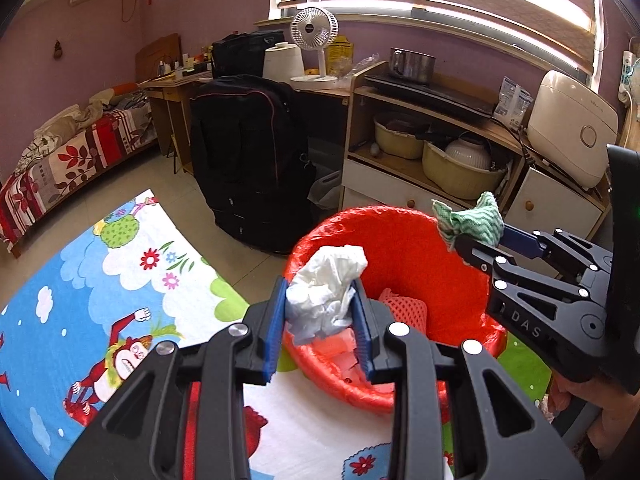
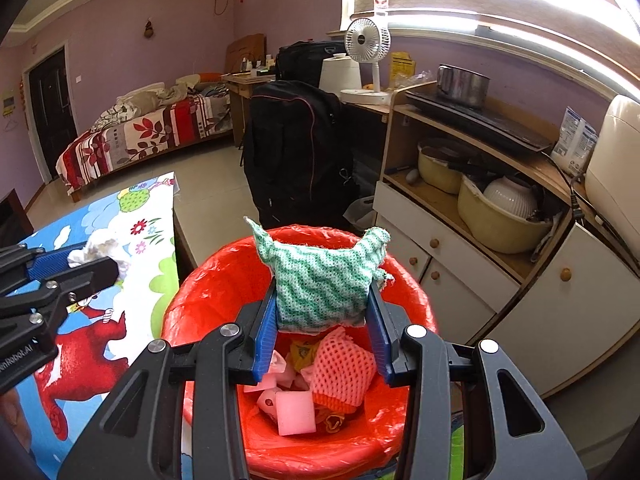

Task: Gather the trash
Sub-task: 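Open both tools to drop the tissue and green cloth into the bin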

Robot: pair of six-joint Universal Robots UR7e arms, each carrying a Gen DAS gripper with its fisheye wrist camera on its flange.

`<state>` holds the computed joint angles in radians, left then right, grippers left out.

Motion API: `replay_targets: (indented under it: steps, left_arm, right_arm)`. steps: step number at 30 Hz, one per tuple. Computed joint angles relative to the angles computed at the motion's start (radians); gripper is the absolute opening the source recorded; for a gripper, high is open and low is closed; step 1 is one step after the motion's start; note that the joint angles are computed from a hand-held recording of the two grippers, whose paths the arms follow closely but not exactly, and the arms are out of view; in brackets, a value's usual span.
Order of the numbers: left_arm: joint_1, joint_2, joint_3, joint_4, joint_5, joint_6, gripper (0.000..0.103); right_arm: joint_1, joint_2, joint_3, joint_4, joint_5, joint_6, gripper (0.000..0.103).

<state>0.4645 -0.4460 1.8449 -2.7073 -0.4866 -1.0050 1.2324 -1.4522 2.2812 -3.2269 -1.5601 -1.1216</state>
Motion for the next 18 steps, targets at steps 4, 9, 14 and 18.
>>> replay_targets:
  steps: [4, 9, 14, 18]
  left_arm:
    - [0.014, 0.027, -0.030, -0.036, -0.007, 0.038, 0.031]
    - [0.029, 0.051, -0.059, -0.057, -0.011, 0.071, 0.032]
    - [0.037, 0.055, -0.059, -0.070, -0.014, 0.077, 0.032]
    - [0.039, 0.051, -0.051, -0.078, -0.017, 0.076, 0.032]
  right_arm:
    - [-0.010, 0.002, -0.016, 0.018, 0.006, -0.009, 0.039]
    - [-0.017, 0.029, -0.045, 0.027, -0.001, -0.023, 0.039]
    - [-0.016, 0.041, -0.059, 0.028, -0.003, -0.019, 0.040]
    - [-0.016, 0.042, -0.059, 0.029, -0.004, -0.013, 0.040]
